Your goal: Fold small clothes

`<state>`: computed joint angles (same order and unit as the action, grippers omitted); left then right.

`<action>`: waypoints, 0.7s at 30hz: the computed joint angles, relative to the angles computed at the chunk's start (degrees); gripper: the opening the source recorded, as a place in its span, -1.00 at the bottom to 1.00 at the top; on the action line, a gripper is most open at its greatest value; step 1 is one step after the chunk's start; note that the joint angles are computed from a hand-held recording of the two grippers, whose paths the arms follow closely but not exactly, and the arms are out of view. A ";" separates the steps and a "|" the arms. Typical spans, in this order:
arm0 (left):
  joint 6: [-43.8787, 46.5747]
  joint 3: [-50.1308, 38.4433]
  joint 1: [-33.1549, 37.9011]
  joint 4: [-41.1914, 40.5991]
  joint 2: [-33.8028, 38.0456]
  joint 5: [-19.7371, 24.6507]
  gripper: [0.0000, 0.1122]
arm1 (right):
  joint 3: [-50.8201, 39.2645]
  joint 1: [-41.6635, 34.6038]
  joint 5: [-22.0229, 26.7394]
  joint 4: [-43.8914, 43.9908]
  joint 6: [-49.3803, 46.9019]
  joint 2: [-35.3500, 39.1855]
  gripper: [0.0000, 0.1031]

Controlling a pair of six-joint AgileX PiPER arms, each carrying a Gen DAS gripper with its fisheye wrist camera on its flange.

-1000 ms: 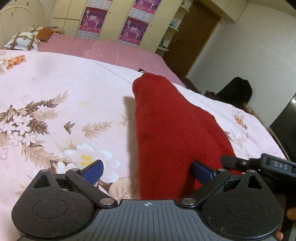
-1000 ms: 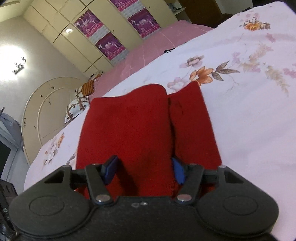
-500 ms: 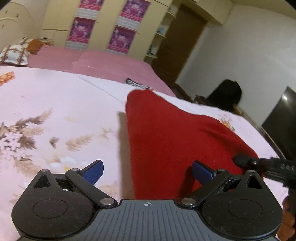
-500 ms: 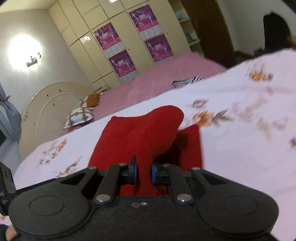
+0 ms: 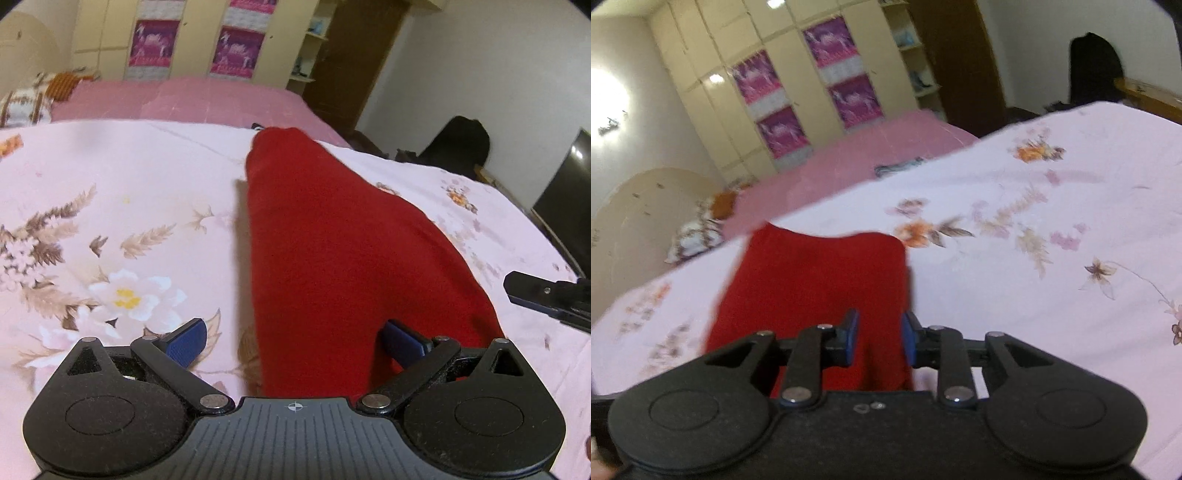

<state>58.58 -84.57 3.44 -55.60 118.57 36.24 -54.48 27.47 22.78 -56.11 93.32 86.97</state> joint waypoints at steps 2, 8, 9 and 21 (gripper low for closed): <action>0.06 0.81 0.20 0.88 -0.23 0.45 0.80 | -0.17 2.72 1.11 0.55 -1.88 0.31 -0.49; 5.23 5.37 -0.10 -2.07 -0.76 -2.37 0.80 | 0.54 10.13 9.91 3.76 -7.82 5.60 -0.58; 5.05 5.51 -0.49 -1.43 -1.00 -2.91 0.80 | 1.92 10.91 10.29 0.30 -5.74 5.85 -0.60; -5.32 -3.85 0.93 5.49 -2.17 3.34 0.80 | -2.20 8.41 10.10 0.86 -3.89 1.53 -0.48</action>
<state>53.26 -88.42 4.37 -50.11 116.40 39.58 -56.68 35.87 32.88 -55.25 89.43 88.49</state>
